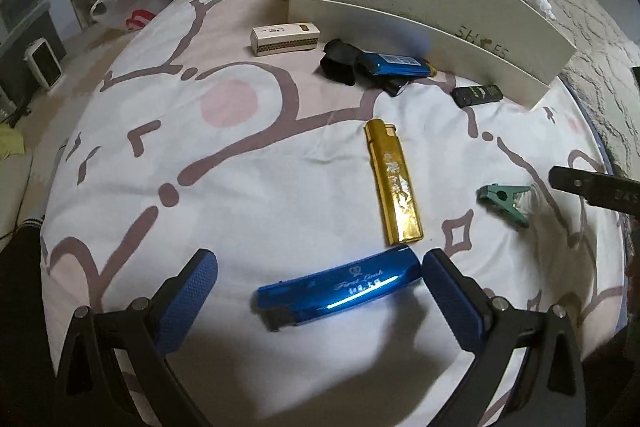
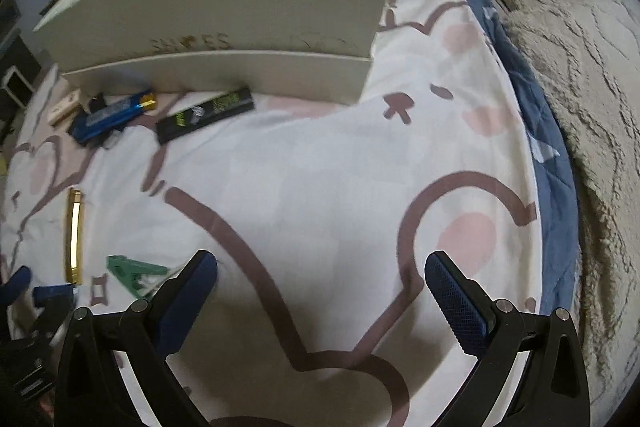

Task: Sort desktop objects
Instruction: 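Position left tool over the blue lighter while right tool nears the green clothespin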

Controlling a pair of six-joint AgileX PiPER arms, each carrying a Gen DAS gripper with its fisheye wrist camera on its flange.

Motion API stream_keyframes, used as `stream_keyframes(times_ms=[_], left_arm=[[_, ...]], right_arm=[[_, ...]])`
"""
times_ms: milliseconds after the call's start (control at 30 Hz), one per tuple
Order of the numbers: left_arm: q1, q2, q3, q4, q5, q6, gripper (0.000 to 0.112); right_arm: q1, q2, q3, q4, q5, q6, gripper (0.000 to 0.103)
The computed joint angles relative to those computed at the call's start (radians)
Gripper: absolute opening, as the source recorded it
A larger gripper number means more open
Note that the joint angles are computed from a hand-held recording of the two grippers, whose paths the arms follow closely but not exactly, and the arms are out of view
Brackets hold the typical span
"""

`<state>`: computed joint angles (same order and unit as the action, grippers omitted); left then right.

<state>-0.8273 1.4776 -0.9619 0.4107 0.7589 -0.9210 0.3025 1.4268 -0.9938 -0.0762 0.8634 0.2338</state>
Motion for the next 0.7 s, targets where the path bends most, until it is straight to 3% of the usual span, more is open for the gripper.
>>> stream_keyframes(times_ms=[100, 200, 433, 500, 700], left_arm=[[-0.024, 0.006, 0.002, 0.035, 0.003, -0.035, 0.103], [-0.04, 0.005, 0.009, 0.059, 0.004, -0.053, 0.103], [-0.058, 0.016, 0.005, 0.065, -0.002, -0.026, 0.103], [-0.062, 0.019, 0.007, 0.072, 0.001, -0.033, 0.103], [-0.047, 0.014, 0.006, 0.052, 0.017, 0.008, 0.103]], right_arm=[[-0.057, -0.059, 0.045, 0.155, 0.01, -0.206, 0.103], [0.026, -0.081, 0.047, 0.198, 0.033, -0.252, 0.103], [0.172, -0.018, 0.033, 0.097, 0.038, -0.235, 0.103], [0.234, -0.017, 0.034, 0.038, 0.064, -0.151, 0.103], [0.241, 0.029, 0.021, 0.004, 0.079, -0.071, 0.103]])
